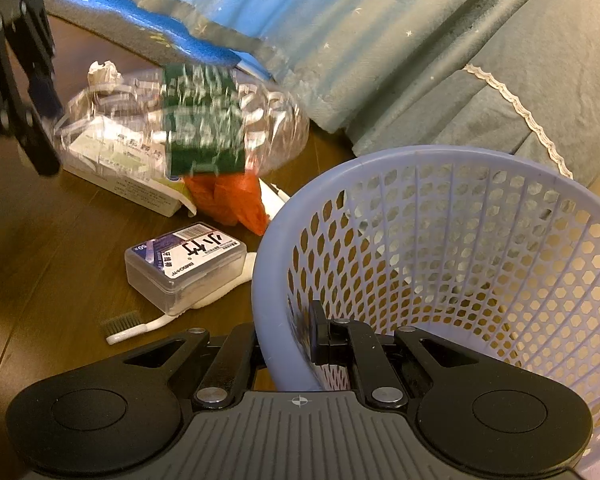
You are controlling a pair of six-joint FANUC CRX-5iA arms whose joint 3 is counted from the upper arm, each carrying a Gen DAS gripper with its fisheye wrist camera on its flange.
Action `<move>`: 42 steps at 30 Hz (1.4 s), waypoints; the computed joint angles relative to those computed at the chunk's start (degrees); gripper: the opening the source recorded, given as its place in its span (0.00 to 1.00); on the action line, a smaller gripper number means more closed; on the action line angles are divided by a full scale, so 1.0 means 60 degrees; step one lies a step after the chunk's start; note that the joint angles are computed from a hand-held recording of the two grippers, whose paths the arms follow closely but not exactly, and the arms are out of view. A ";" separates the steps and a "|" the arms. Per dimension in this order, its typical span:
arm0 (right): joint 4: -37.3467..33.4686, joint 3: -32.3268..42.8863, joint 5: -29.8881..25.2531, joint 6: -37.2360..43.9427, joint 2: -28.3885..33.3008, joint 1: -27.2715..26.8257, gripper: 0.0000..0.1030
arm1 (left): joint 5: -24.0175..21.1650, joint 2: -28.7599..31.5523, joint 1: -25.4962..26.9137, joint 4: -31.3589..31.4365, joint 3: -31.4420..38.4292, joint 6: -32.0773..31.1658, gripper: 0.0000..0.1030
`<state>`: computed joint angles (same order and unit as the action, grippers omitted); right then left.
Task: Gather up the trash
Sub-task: 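Lift the bottle with the left tool and drop it into the basket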
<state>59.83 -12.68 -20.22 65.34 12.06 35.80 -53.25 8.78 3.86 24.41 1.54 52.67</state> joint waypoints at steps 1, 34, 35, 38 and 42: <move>-0.0010 0.0008 -0.0011 0.0010 0.0006 0.0004 0.04 | -0.0119 0.0000 0.0050 0.0091 0.0064 0.0049 0.27; 0.0346 -0.0181 0.0356 -0.0554 -0.0075 -0.0230 0.04 | -0.2447 0.3037 -0.0819 0.3478 0.4621 -0.1719 0.42; 0.0406 -0.0194 0.0386 -0.0608 -0.0077 -0.0255 0.04 | -0.2354 0.2975 -0.0783 0.3361 0.4533 -0.1677 0.42; 0.0503 -0.0223 0.0438 -0.0739 -0.0080 -0.0301 0.04 | -0.1818 0.2423 -0.0580 0.2981 0.3711 -0.1616 0.42; 0.0662 -0.0288 0.0487 -0.0906 -0.0092 -0.0335 0.04 | -0.1212 0.1869 -0.0273 0.2326 0.2826 -0.1180 0.42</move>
<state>63.80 -14.41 -17.29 59.91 11.51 33.79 -60.52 19.99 2.22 38.36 18.50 45.60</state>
